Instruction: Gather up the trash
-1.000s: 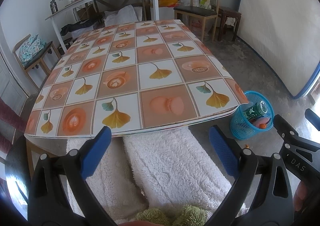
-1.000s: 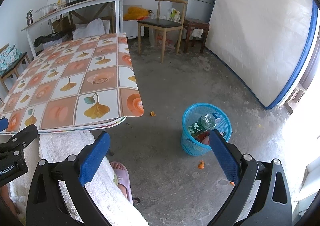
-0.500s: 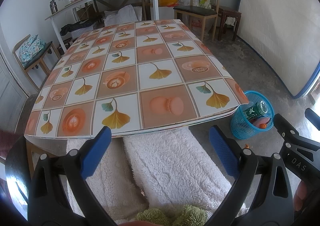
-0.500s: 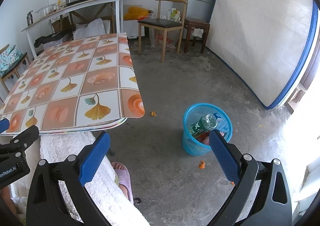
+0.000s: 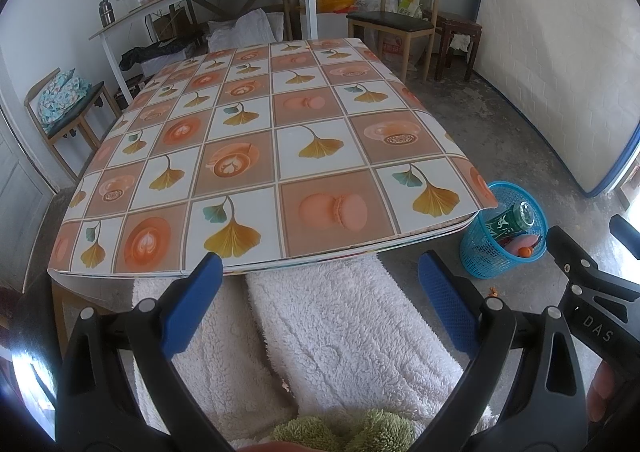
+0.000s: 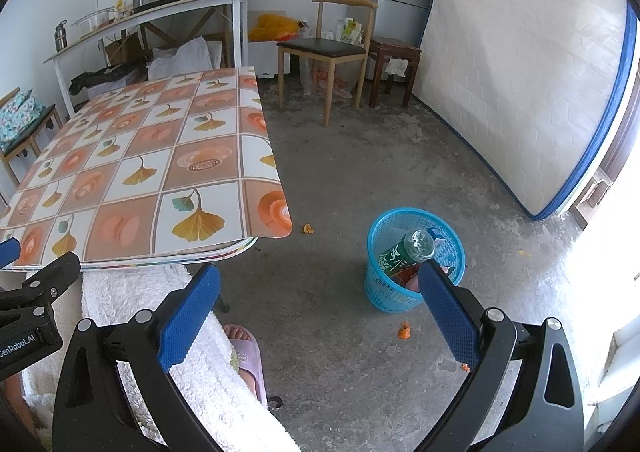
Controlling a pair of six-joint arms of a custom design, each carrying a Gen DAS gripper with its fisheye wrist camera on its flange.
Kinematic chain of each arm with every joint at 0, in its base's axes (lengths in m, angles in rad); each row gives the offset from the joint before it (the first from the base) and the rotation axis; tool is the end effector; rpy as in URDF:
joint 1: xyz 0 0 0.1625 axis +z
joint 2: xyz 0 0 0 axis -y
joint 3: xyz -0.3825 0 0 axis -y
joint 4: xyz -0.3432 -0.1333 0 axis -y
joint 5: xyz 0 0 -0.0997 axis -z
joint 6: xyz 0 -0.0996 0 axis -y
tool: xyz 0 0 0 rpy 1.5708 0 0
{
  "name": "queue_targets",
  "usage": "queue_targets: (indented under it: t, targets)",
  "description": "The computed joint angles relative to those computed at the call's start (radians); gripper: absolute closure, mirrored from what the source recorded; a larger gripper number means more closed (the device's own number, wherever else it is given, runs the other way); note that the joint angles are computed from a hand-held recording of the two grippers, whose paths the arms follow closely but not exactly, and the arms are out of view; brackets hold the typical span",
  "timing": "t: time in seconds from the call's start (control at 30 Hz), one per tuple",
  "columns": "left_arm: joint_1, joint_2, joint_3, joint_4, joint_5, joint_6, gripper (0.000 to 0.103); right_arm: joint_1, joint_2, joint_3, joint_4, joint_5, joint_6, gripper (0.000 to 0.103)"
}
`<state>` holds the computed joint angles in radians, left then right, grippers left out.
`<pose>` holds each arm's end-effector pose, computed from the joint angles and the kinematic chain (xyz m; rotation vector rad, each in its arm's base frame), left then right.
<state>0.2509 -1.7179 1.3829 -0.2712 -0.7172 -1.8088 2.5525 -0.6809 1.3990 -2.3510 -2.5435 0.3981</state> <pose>-0.2108 -0.2691 0.5345 -0.0222 2.0734 -0.9105 0.5760 -0.3236 0.1277 0.6246 -2.2105 0.8279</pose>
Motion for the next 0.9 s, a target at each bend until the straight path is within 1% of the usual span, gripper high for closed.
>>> queue_targets:
  t: [0.9]
  targets:
    - [0.006, -0.001, 0.001, -0.007, 0.001, 0.010, 0.009, 0.000, 0.000, -0.002, 0.004, 0.000, 0.002, 0.007]
